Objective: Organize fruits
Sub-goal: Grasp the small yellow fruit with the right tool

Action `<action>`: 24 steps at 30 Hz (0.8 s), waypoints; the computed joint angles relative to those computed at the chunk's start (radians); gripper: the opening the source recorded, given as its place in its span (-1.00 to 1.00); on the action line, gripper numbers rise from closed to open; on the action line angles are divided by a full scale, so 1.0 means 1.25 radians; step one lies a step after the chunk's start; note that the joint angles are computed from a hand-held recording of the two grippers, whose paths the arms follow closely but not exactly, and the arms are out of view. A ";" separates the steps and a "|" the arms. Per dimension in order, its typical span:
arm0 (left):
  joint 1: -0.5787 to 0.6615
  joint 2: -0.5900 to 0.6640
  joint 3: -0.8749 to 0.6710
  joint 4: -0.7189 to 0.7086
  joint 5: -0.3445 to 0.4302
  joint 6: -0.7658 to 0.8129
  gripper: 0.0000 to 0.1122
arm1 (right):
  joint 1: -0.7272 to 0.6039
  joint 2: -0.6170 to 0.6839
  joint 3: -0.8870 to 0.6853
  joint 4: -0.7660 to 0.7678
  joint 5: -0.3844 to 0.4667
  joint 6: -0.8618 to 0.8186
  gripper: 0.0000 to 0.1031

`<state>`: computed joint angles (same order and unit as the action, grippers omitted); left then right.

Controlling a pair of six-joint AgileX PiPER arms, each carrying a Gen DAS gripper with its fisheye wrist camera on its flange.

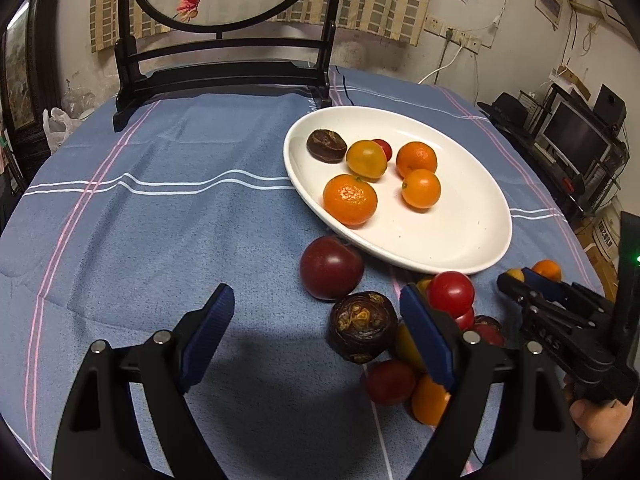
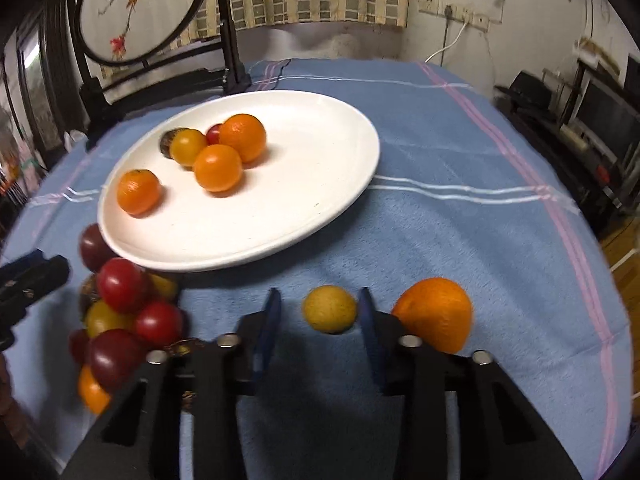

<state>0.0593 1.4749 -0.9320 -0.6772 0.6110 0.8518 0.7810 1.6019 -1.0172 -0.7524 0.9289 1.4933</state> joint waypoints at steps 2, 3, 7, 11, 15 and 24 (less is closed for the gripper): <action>-0.004 0.003 0.001 0.006 -0.005 -0.004 0.48 | 0.005 0.018 -0.014 -0.004 0.023 -0.016 -0.44; -0.006 0.005 0.000 0.012 -0.008 -0.009 0.48 | 0.007 0.024 -0.021 -0.003 0.033 -0.023 -0.44; -0.002 0.008 -0.003 0.008 -0.002 -0.005 0.48 | 0.012 -0.003 0.005 0.000 0.015 -0.006 -0.45; -0.002 0.001 0.004 0.002 -0.001 0.010 0.48 | 0.006 -0.106 0.095 -0.016 -0.113 0.060 -0.45; -0.007 -0.009 0.020 -0.007 0.020 0.026 0.48 | 0.019 -0.147 0.133 -0.046 -0.147 0.108 -0.46; -0.073 -0.154 0.168 0.019 0.000 0.065 0.46 | 0.014 -0.177 0.154 -0.041 -0.212 0.101 -0.46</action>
<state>-0.0325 1.2821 -0.7217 -0.6540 0.6105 0.9328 0.7981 1.3811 -0.8244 -0.8039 0.6637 1.6193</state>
